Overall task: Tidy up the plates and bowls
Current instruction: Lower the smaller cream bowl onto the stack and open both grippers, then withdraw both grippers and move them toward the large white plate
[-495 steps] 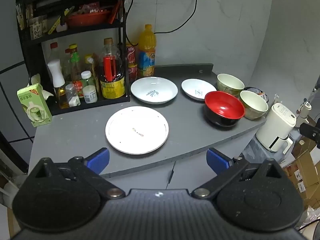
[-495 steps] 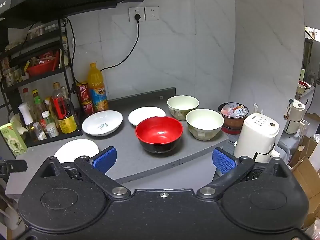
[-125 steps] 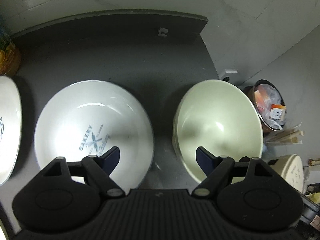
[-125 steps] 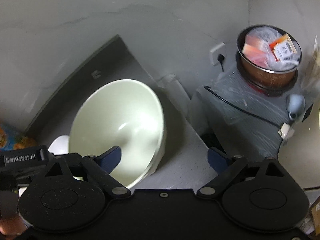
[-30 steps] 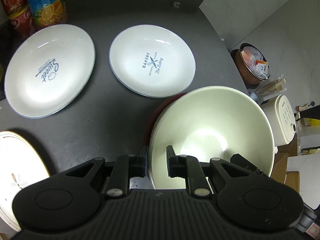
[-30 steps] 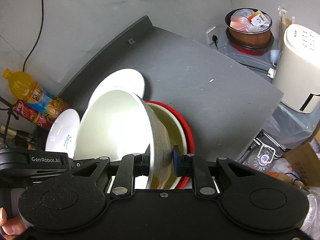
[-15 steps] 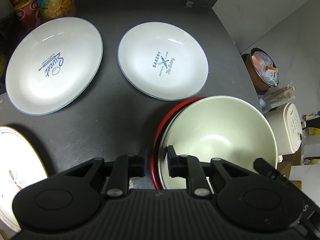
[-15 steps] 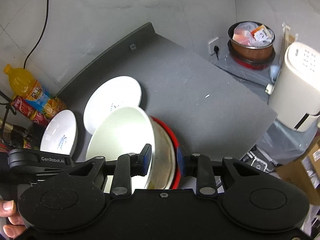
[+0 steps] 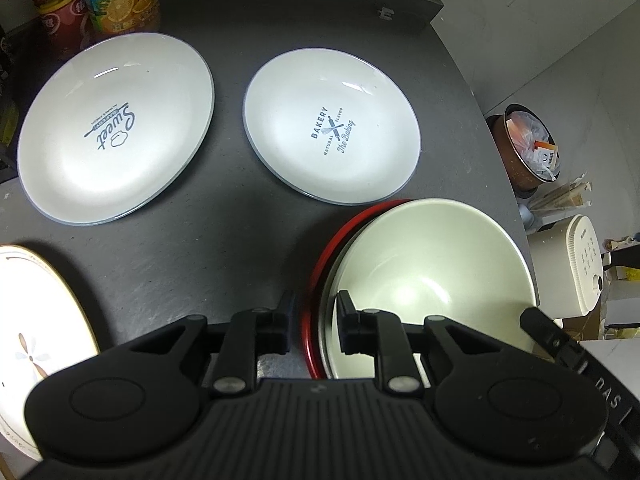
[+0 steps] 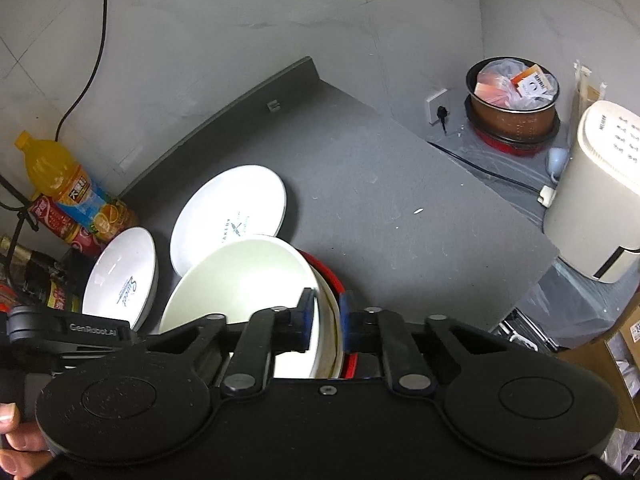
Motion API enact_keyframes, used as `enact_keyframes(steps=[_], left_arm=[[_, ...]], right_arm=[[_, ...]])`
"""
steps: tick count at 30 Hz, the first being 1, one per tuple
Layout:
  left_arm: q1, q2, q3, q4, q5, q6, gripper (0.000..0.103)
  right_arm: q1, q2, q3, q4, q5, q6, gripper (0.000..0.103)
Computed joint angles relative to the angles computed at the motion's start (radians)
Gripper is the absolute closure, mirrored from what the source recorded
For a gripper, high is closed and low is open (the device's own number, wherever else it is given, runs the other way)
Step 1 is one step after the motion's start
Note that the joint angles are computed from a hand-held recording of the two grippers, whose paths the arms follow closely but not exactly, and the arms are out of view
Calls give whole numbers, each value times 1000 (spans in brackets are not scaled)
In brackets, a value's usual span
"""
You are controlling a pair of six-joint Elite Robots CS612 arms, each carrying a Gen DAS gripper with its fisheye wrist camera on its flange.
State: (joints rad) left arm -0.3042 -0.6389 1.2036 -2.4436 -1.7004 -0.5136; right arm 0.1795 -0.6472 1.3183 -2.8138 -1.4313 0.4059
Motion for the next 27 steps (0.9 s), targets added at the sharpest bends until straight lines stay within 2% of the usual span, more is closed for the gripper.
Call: enact_keyframes(steps=[5,8,9,10,11,13,16,18,20,22,24,27], left_arm=[[-5,-15,14,-10,27,20,78],[-6,-27,31,-39,45,32,71],[-6,-31,36,-45,51,35,63],[-6,-35,40,-46,61,37,55],[-6,-39,44,-51,71,38,52],[-6,-47,56,-67,79,48,42],[-5,-60,71,-78,89,65,28],[-6,-72,90,-101,102,79,23],[-9,-85,108,-116,128,96,21],[-15,-98,127,-132,163,126,19],[-14,-109,145,-150,165,141,16],[-13,-128,170,-154,170,145,14]], right_arm=[[0,7,-7,14,1,-5,97],[-1,5,-13,40,10,-1,95],[-2,3,-12,44,17,1,93],[-3,1,-12,49,28,0,82],[-3,-2,-9,49,34,-1,64],[3,-8,-2,40,15,-15,46],[8,-14,1,41,8,-52,41],[10,-19,6,37,12,-65,36],[15,-24,9,37,7,-88,25],[18,-29,11,38,5,-102,22],[20,-32,13,39,11,-109,21],[26,-38,16,43,8,-117,14]])
